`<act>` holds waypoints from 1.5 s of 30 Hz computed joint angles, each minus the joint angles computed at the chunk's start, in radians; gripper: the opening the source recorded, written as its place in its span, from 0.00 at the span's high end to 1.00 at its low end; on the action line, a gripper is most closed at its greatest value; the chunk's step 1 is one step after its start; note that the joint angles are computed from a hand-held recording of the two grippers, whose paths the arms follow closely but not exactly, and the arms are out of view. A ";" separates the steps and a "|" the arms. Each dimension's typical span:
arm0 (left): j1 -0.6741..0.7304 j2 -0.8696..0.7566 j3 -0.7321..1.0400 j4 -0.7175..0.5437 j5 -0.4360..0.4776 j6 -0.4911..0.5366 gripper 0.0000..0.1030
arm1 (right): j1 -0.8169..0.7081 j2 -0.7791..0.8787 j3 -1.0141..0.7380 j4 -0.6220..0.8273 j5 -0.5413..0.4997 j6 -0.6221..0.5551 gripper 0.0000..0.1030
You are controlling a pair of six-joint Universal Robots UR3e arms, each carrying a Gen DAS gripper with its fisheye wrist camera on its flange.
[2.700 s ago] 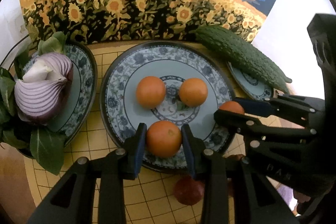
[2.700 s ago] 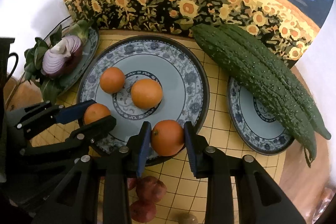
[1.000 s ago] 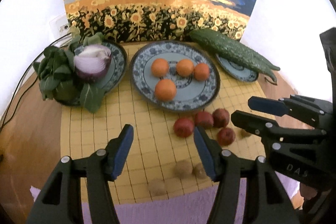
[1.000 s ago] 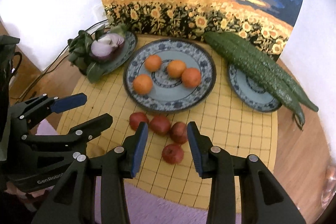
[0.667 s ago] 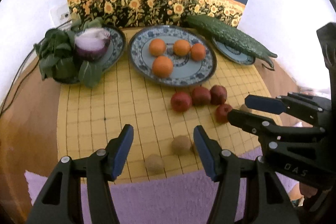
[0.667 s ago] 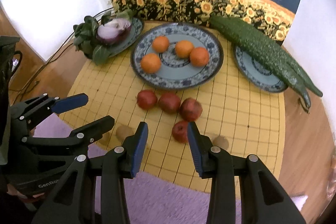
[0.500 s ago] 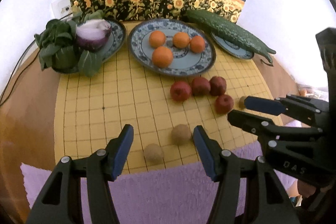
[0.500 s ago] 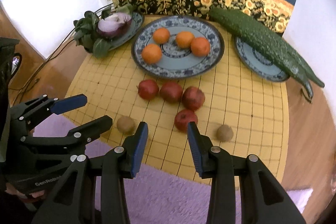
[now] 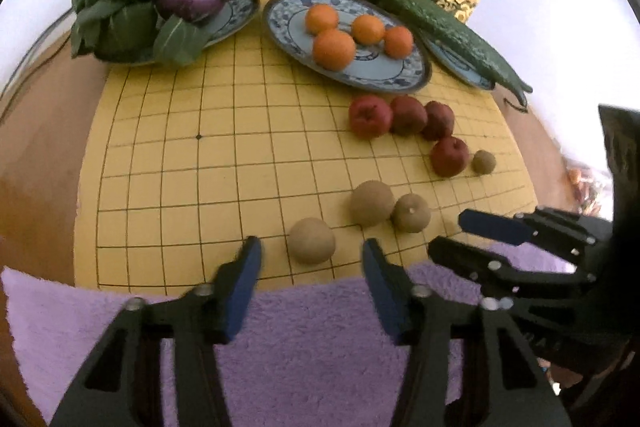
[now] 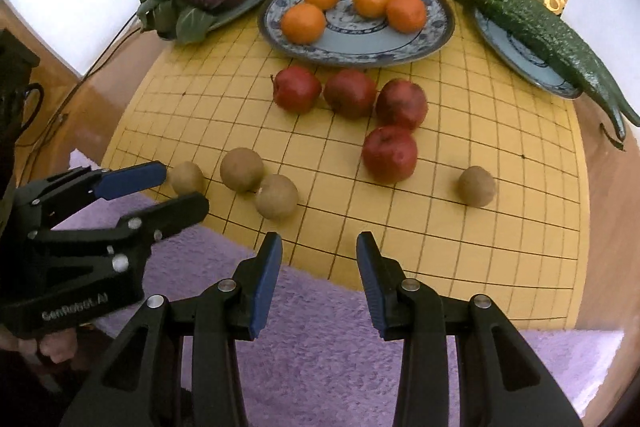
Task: Organize fruits
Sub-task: 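Move the left tool to a brown kiwi and grasp it, then carry the kiwi toward the patterned plate with the left tool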
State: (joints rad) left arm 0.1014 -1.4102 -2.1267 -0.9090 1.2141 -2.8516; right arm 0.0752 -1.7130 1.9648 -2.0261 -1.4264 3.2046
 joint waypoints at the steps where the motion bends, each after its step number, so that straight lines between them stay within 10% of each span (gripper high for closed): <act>1: 0.009 0.001 -0.005 0.005 -0.010 0.003 0.61 | 0.006 0.012 -0.001 -0.011 -0.002 0.005 0.61; 4: 0.022 0.001 -0.014 0.013 -0.024 0.025 0.75 | 0.023 0.032 -0.006 -0.034 -0.014 0.012 0.61; 45: -0.125 0.008 0.094 0.104 -0.049 -0.064 0.76 | -0.087 -0.093 -0.021 -0.088 0.038 -0.159 0.75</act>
State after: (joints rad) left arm -0.0241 -1.4022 -2.0332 -0.8052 1.1655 -2.9157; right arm -0.0114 -1.8057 1.9441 -2.1141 -1.3887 3.0461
